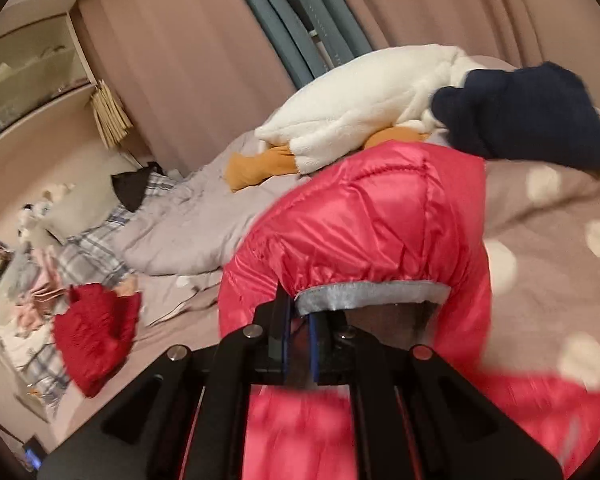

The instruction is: Fold large clothes

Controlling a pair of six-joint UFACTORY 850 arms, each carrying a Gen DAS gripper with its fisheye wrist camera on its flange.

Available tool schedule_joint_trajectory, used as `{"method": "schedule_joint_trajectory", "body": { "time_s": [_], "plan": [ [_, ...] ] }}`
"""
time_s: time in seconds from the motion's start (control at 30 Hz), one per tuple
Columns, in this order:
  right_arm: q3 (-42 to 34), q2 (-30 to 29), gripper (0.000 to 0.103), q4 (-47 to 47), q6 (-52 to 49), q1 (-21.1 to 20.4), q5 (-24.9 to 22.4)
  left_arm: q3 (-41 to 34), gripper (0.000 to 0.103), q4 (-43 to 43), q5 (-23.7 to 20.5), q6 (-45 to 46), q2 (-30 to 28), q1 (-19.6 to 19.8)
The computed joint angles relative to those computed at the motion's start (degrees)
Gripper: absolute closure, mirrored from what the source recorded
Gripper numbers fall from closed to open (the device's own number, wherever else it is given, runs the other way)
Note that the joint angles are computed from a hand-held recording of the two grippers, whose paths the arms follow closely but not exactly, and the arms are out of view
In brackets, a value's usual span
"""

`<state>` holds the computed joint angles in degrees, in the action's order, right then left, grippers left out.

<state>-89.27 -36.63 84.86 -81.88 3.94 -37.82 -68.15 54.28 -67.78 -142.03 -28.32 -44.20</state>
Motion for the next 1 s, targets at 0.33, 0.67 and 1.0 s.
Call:
{"method": "schedule_joint_trajectory", "body": {
  "time_s": [0.33, 0.67, 1.0],
  "plan": [
    [22.7, 15.0, 0.041, -2.6, -8.5, -8.1, -4.5, -7.7, 0.038, 1.7, -2.3, 5.0, -3.5, -3.3],
    [17.9, 10.5, 0.024, -7.0, 2.2, -10.6, -7.8, -8.6, 0.024, 30.5, 31.6, -15.3, -4.0, 0.7],
    [7.6, -0.2, 0.06, -8.2, 12.7, -9.9, -11.2, -22.3, 0.024, 47.0, 49.2, -29.6, -13.9, 8.1]
  ]
}}
